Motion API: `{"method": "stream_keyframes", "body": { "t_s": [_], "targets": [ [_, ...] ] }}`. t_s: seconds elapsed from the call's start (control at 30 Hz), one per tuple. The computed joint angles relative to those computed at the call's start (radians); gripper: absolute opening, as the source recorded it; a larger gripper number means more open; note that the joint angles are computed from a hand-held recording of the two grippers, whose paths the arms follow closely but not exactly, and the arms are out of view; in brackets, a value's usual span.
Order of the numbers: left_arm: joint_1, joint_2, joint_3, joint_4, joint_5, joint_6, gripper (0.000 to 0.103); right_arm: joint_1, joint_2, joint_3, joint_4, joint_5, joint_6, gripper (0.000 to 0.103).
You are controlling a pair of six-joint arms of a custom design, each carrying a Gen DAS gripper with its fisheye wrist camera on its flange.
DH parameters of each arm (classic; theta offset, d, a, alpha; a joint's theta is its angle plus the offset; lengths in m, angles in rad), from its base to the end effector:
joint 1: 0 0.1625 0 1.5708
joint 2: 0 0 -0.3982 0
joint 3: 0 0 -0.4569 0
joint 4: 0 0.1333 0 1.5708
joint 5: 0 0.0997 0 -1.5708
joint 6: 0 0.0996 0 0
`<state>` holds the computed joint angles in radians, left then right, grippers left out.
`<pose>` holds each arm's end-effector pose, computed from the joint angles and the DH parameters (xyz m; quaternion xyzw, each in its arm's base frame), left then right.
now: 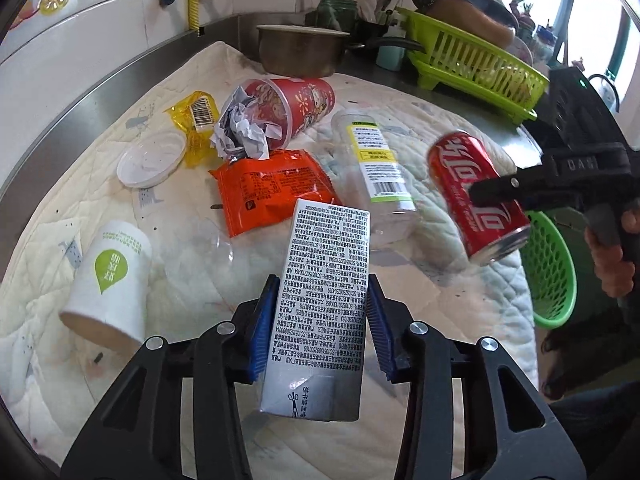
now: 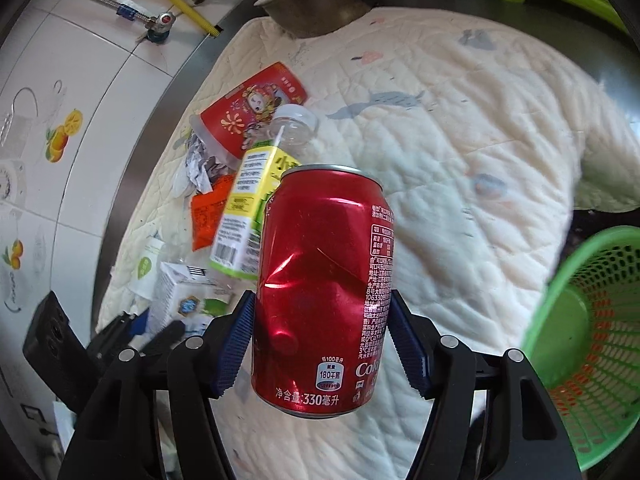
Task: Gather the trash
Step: 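Carry the can and carton to the green basket and release both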
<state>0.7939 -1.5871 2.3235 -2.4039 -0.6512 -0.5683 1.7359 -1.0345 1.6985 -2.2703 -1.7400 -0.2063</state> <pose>-0.1549 -0.4607 0.2033 0.0719 0.8925 -0.3100 0.3197 0.2245 -0.6382 0.1286 0.1825 -0.9794 0.0159 0.0848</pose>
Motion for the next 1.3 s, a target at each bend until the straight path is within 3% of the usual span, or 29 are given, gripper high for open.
{"method": "stream_keyframes", "body": {
  "t_s": [0.07,0.27,0.4,0.53,0.73,1.0,1.3],
  "targets": [
    [-0.020,-0.001,0.005,-0.008,0.002,-0.028,0.042,-0.010,-0.042,0.037,-0.029,-0.033,-0.041,0.063],
    [-0.090,0.037,0.004,-0.065,0.007,-0.070,0.042,-0.056,-0.162,0.168,-0.189,-0.224,-0.194,0.063],
    [-0.128,0.108,-0.022,-0.132,-0.006,-0.055,0.042,-0.116,-0.203,0.227,-0.273,-0.348,-0.274,0.063],
    [-0.144,0.196,-0.062,-0.202,-0.039,-0.029,0.042,-0.173,-0.223,0.258,-0.298,-0.411,-0.312,0.063],
    [-0.150,0.345,-0.139,-0.294,-0.110,0.005,0.042,-0.240,-0.256,0.291,-0.314,-0.431,-0.345,0.063],
    [-0.133,0.529,-0.253,-0.347,-0.199,0.020,0.042,-0.303,-0.332,0.328,-0.307,-0.378,-0.367,0.065],
    [-0.089,0.693,-0.389,-0.331,-0.285,0.004,0.042,-0.292,-0.462,0.366,-0.291,-0.306,-0.382,0.071]
  ]
}}
